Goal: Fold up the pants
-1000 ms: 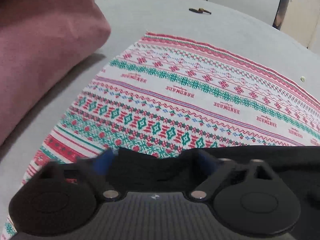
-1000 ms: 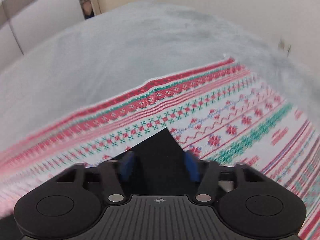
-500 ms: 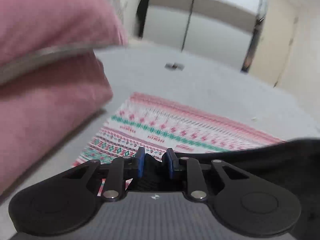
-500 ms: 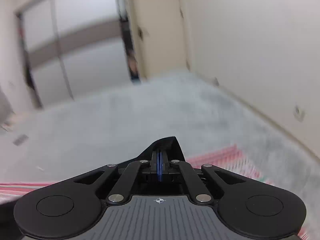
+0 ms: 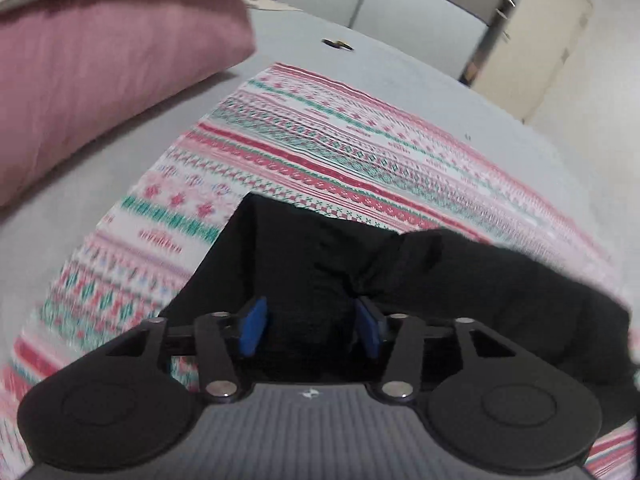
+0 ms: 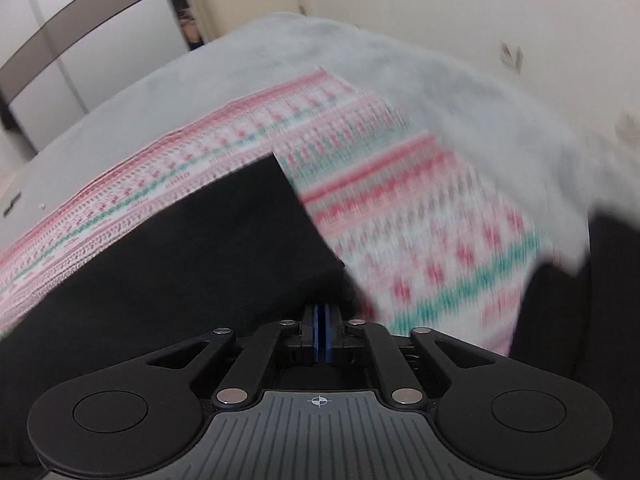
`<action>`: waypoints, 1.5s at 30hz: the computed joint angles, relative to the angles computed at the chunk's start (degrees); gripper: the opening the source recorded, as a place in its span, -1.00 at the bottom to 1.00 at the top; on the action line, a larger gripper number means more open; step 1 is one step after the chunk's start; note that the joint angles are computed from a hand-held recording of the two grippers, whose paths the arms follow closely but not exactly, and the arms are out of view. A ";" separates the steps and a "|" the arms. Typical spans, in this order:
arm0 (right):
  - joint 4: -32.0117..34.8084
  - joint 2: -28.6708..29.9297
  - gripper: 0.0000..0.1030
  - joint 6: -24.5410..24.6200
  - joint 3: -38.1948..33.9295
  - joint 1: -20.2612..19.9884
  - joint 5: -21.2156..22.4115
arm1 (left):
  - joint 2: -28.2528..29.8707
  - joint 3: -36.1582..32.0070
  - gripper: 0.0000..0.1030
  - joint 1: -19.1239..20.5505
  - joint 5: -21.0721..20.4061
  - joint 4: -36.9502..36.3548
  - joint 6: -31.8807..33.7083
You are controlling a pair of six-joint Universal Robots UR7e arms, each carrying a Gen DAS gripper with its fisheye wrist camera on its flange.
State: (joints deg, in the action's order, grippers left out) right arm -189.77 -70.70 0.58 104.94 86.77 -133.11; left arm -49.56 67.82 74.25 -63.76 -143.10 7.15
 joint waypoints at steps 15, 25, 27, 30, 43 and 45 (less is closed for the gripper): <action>-3.38 -4.71 0.06 23.04 6.87 -2.39 15.82 | -3.30 6.36 0.83 0.46 -5.34 -4.15 -26.22; 3.55 0.59 0.14 23.86 1.02 -0.40 7.63 | 2.41 -0.04 -0.17 -1.36 6.40 2.12 -34.32; 4.23 1.28 -0.25 21.82 -0.42 -0.40 6.62 | 2.88 -0.72 -0.34 -0.86 6.82 0.72 -34.24; 6.91 1.40 -1.00 21.50 -2.76 -0.60 5.48 | 3.54 -2.79 -0.40 -0.58 7.71 -0.79 -34.27; -3.20 -3.42 -1.00 4.32 4.56 8.44 -1.06 | -0.29 1.12 -0.42 -0.31 5.16 -8.09 -16.49; 3.71 -5.16 -1.00 9.95 8.52 5.44 -2.15 | -1.39 2.79 -0.42 1.31 4.14 -3.76 -19.65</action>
